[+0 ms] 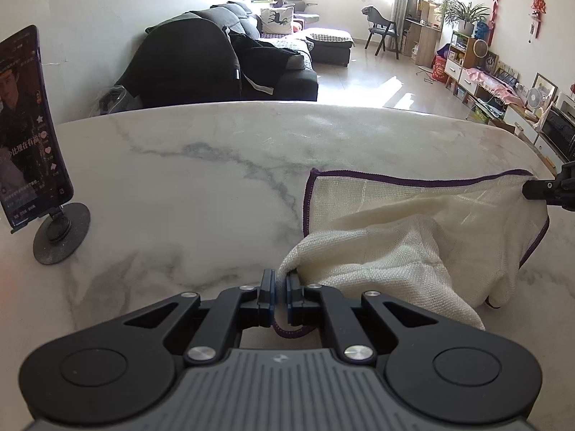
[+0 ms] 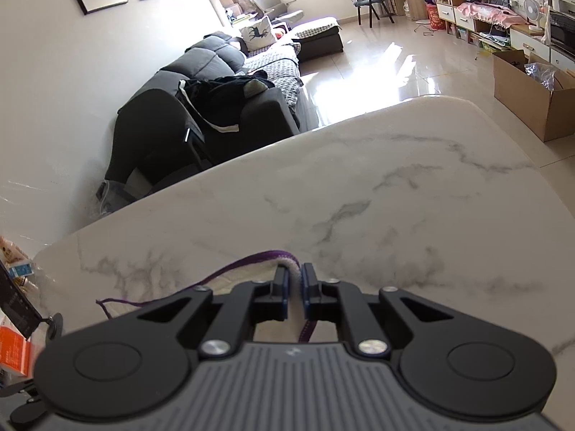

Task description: Fold towel

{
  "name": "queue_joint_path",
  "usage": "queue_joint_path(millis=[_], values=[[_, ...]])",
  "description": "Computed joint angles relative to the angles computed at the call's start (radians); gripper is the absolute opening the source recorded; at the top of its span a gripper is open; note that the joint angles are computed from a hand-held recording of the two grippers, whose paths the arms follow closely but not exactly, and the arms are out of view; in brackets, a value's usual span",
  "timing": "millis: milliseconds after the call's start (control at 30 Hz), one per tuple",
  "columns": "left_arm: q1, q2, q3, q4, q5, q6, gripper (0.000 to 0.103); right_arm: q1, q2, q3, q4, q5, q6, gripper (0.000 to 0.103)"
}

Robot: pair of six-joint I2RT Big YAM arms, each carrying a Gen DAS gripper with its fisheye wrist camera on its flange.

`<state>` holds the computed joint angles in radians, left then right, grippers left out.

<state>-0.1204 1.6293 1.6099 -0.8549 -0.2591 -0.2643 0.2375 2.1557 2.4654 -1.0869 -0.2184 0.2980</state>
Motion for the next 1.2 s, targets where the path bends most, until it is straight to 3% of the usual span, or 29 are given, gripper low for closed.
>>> queue_joint_path(millis=[33,67,100,133,167,200,300,600,733,1200], values=[[-0.002,0.0,0.001,-0.002,-0.001,0.012,0.009,0.0,0.0,0.0,-0.001,-0.001,0.006,0.014],[-0.005,-0.001,0.002,-0.003,-0.005,0.024,0.014,-0.001,-0.004,-0.005,0.0,-0.004,0.013,0.027],[-0.008,-0.001,0.003,-0.005,-0.009,0.031,0.026,-0.001,-0.007,-0.01,0.002,-0.005,0.019,0.035],[-0.012,-0.003,0.004,-0.006,-0.015,0.033,0.036,0.0,-0.009,-0.012,0.001,-0.004,0.021,0.037],[-0.015,-0.009,-0.002,0.005,-0.021,0.03,0.055,0.0,-0.012,-0.015,0.001,-0.005,0.022,0.039],[-0.017,-0.015,-0.008,0.014,-0.024,0.028,0.061,0.0,-0.014,-0.018,0.0,-0.006,0.023,0.042],[-0.013,-0.027,-0.017,0.026,0.004,0.012,0.061,0.0,-0.029,-0.036,0.006,-0.006,0.024,0.052],[-0.005,-0.068,-0.045,0.038,0.117,-0.045,0.063,0.002,-0.074,-0.102,0.04,-0.007,0.035,0.066],[-0.01,-0.084,-0.056,0.049,0.171,-0.05,0.063,0.005,-0.093,-0.132,0.048,0.004,0.031,0.067],[-0.075,-0.07,-0.054,0.032,0.225,-0.035,0.063,0.009,-0.158,-0.236,0.078,0.02,0.031,0.067]])
